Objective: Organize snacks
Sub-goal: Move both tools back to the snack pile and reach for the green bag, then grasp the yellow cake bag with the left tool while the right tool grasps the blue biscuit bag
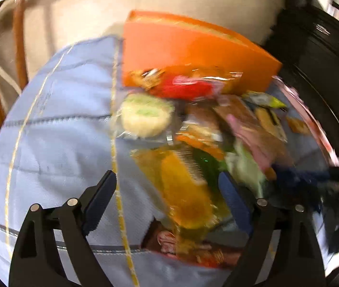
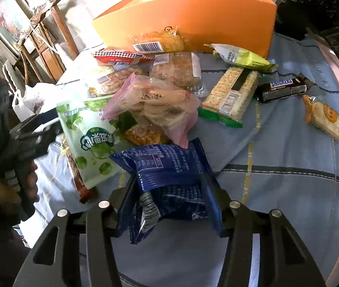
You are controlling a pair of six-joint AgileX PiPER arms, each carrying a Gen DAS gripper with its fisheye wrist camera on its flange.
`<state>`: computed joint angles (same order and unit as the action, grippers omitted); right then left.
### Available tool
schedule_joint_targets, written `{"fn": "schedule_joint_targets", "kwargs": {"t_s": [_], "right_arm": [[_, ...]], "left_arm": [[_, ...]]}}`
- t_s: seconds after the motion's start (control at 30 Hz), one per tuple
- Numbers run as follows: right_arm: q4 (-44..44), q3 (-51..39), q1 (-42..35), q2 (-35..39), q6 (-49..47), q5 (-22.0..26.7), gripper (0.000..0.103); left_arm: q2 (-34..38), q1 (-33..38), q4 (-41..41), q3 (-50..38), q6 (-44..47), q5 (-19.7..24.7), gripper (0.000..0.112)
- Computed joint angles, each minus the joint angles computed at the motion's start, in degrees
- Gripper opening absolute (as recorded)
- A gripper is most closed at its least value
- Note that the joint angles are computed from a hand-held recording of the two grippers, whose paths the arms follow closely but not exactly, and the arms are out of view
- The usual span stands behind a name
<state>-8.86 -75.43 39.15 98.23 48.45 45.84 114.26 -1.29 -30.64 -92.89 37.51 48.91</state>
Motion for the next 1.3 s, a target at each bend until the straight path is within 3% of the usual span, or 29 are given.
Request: {"fn": "schedule_joint_targets", "kwargs": {"t_s": [0.13,0.2,0.23,0.27,0.47,0.6,0.73,0.87,1.13,1.3], "right_arm": [[-0.1,-0.1,0.1,0.1,0.0,0.1,0.052],[-0.2,-0.5,0.1,0.3,-0.2,0.4,0.052],[-0.2,-1.0,0.2,0.7,-0.1,0.7,0.052],[-0.2,-1.4,0.2,1.1,-0.4,1.1,0.051],[-0.3,-2.8,0.1,2.3,-2.9,0.8,0.053],[-1.3,-6.2,0.2,6.1,-3.8,3.1,0.065],[-0.3,-8.6,0.5,7.7,-5.4,5.0,0.057],[-0.9,-6.8,1.1,4.8,-3.9,3.3,0.046],[-2.5,-4.0,2.9,-2.2,-2.0,1.9,0.046],[-3.9,-3.3,3.6,-5.1,-0.6,2.5,0.046]], "left_arm": [[0.5,-0.4,0.9,0.1,-1.3,-0.9,0.084],[-0.2,-1.2,1.0,1.4,1.8,-1.4,0.062],[-0.8,-1.7,0.9,2.2,4.0,-1.3,0.04],[-1.4,-2.6,2.4,2.9,3.8,-2.1,0.038],[-1.9,-1.4,1.0,3.5,5.2,-0.3,0.036],[-2.7,-0.9,0.3,5.1,6.6,-0.9,0.036],[-3.0,-0.4,-0.4,5.4,7.4,-0.4,0.035],[-3.7,1.3,-2.4,5.9,8.5,0.7,0.035],[-9.0,4.9,-10.2,5.3,14.0,4.0,0.035],[-9.9,5.7,-10.5,3.9,13.5,5.2,0.035]]}}
